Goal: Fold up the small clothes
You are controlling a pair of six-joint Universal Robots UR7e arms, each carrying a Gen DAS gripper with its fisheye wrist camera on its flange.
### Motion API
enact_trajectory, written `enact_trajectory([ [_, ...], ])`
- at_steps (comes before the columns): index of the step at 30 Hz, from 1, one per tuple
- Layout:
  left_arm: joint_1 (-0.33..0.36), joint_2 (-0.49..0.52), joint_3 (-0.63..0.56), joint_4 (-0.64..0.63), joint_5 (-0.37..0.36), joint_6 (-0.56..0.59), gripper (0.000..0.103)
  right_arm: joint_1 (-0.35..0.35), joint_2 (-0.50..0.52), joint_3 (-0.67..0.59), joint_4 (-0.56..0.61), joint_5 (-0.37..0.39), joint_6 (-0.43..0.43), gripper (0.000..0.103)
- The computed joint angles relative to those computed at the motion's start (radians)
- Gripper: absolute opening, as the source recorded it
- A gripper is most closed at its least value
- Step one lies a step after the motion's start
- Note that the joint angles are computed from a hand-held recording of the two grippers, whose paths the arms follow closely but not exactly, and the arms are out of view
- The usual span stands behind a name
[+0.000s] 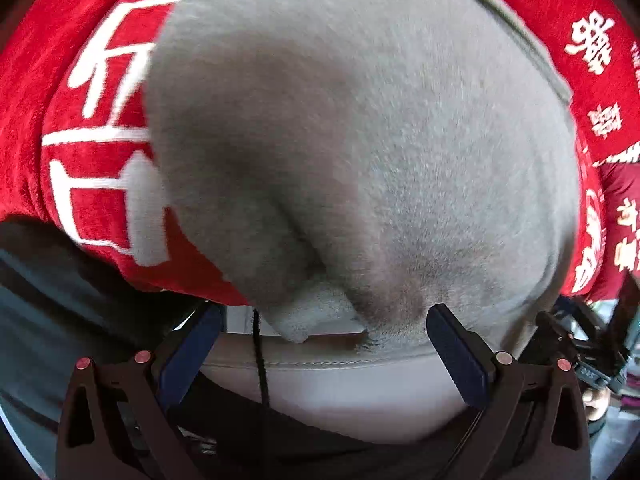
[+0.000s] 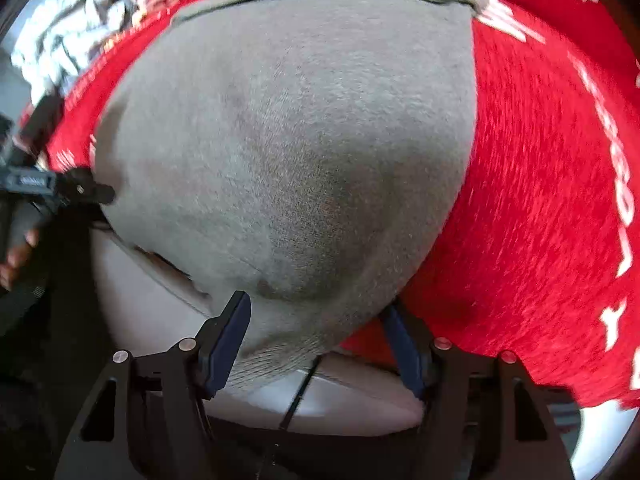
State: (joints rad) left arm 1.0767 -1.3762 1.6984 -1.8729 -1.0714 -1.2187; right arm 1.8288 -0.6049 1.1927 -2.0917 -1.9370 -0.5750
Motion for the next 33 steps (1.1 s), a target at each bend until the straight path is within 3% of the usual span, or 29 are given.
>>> enact_trajectory([
  [4,-0.020,-0.049,0.023,0.045,0.031,-0.012,0.103,-0.040,0.010,-0.055,0.092,0.098,0.092,0.070],
  [6,-0.019,-0.055,0.012,0.098,0.035,-0.019,0.103,-0.045,0.026,-0.079,0.109,0.098,0.097,0.067],
  [7,-0.015,-0.058,0.009,0.120,0.027,-0.017,0.103,-0.044,0.025,-0.076,0.113,0.091,0.093,0.062],
  [10,-0.016,-0.042,-0.008,0.156,0.018,-0.006,0.103,-0.043,0.032,-0.078,0.166,0.064,0.096,0.028],
  [14,-0.019,-0.008,-0.040,0.202,0.008,0.014,0.103,-0.028,0.071,-0.109,0.222,-0.006,0.085,0.027],
  [17,-0.013,0.008,-0.054,0.200,-0.001,0.023,0.103,-0.018,0.083,-0.117,0.230,0.014,0.048,0.025],
  [19,-0.005,0.046,-0.085,0.188,-0.002,0.028,0.103,-0.019,0.056,-0.084,0.185,0.070,-0.004,0.008],
  [22,-0.003,0.058,-0.076,0.155,-0.001,0.031,0.103,-0.039,0.008,-0.050,0.134,0.198,-0.054,0.008],
  [25,0.001,0.048,-0.041,0.098,-0.003,0.034,0.103,-0.083,-0.046,-0.011,0.073,0.396,-0.075,0.008],
  [27,-0.003,0.042,-0.041,0.091,-0.007,0.030,0.103,-0.099,-0.061,-0.001,0.040,0.468,-0.069,0.008],
  [33,0.006,0.047,-0.020,-0.006,-0.029,0.003,0.103,-0.102,-0.039,-0.011,-0.022,0.527,-0.014,0.007],
])
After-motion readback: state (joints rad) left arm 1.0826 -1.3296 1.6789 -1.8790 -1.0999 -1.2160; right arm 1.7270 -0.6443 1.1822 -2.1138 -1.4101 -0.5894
